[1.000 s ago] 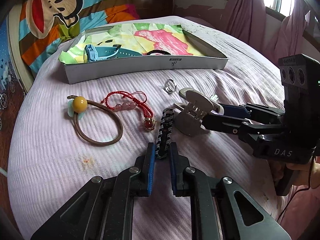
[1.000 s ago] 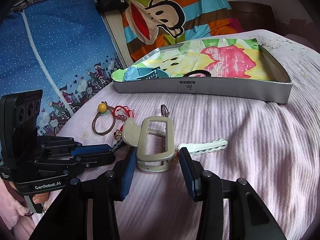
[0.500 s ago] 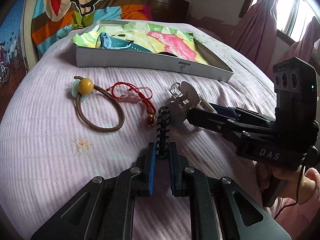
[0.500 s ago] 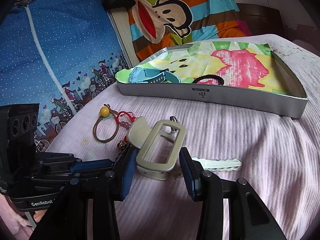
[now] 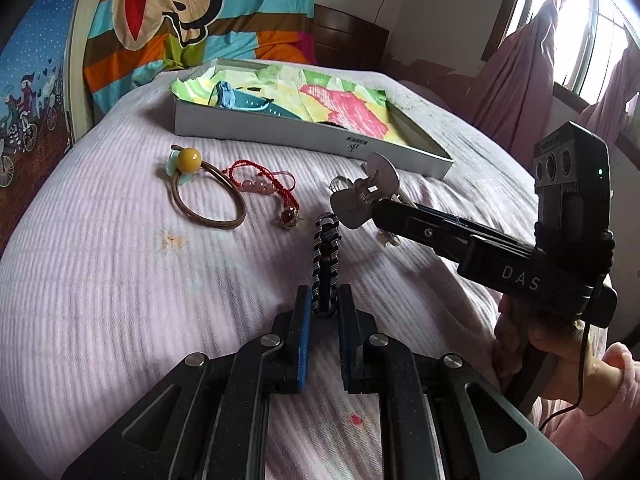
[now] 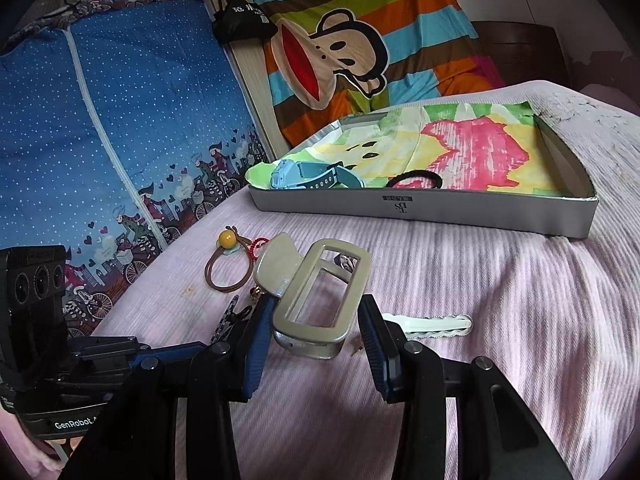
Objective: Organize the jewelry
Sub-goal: 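Carry the bracelet in the left tool while the right tool carries the claw clip to the tray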
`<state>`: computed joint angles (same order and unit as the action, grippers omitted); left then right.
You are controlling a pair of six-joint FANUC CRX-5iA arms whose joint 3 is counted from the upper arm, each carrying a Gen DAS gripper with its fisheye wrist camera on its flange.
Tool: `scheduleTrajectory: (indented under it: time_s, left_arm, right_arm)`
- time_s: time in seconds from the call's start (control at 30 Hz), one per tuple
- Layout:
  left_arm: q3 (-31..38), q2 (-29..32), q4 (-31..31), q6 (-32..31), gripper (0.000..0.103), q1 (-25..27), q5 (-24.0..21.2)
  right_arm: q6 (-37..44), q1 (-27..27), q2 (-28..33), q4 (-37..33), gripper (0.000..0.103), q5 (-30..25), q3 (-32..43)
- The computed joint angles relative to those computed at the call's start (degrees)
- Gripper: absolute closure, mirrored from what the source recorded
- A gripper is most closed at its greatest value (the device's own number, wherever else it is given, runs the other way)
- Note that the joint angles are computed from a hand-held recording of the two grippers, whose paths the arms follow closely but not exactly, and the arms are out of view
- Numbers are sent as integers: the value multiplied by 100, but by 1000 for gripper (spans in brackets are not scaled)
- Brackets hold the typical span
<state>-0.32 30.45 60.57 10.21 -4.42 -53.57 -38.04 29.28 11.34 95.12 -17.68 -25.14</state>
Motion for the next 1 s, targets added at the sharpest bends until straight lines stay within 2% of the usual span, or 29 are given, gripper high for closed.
scheduleTrajectory:
  time_s: [0.2, 0.27, 0.37, 0.53, 0.63, 0.73, 0.83, 0.9, 1.0]
  left_arm:
    - [-558, -384, 698, -448, 93, -191, 500]
    - [-588, -450, 869, -401, 93, -282, 622]
    - [-402, -416, 923, -86, 93, -391, 682]
    - [-34, -338, 1049, 372, 93, -689, 1333]
    - [503, -82, 836, 976, 93, -788, 1522]
    - [1247, 293, 394, 1578, 93, -816, 1383]
    - [2421, 880, -493, 2659, 93, -738, 728]
    - [3318, 1365, -969, 3362, 93, -689, 119]
    - [4170, 1826, -1480, 3799, 93, -703, -324]
  right_arm:
    - [-605, -85, -247, 692, 63, -171, -186]
    - [-783, -142, -314, 852, 63, -238, -224]
    - [-1042, -296, -371, 1122, 63, -312, -220]
    - [-101, -325, -209, 433, 63, -752, 121]
    - [-109, -513, -72, 407, 63, -738, 340]
    - [795, -437, 157, -359, 62, -925, 669]
    - [1780, -399, 324, -1240, 63, -933, 979]
    - [2073, -437, 370, -1575, 62, -890, 1085]
    - [2329, -504, 397, -1966, 62, -744, 1152]
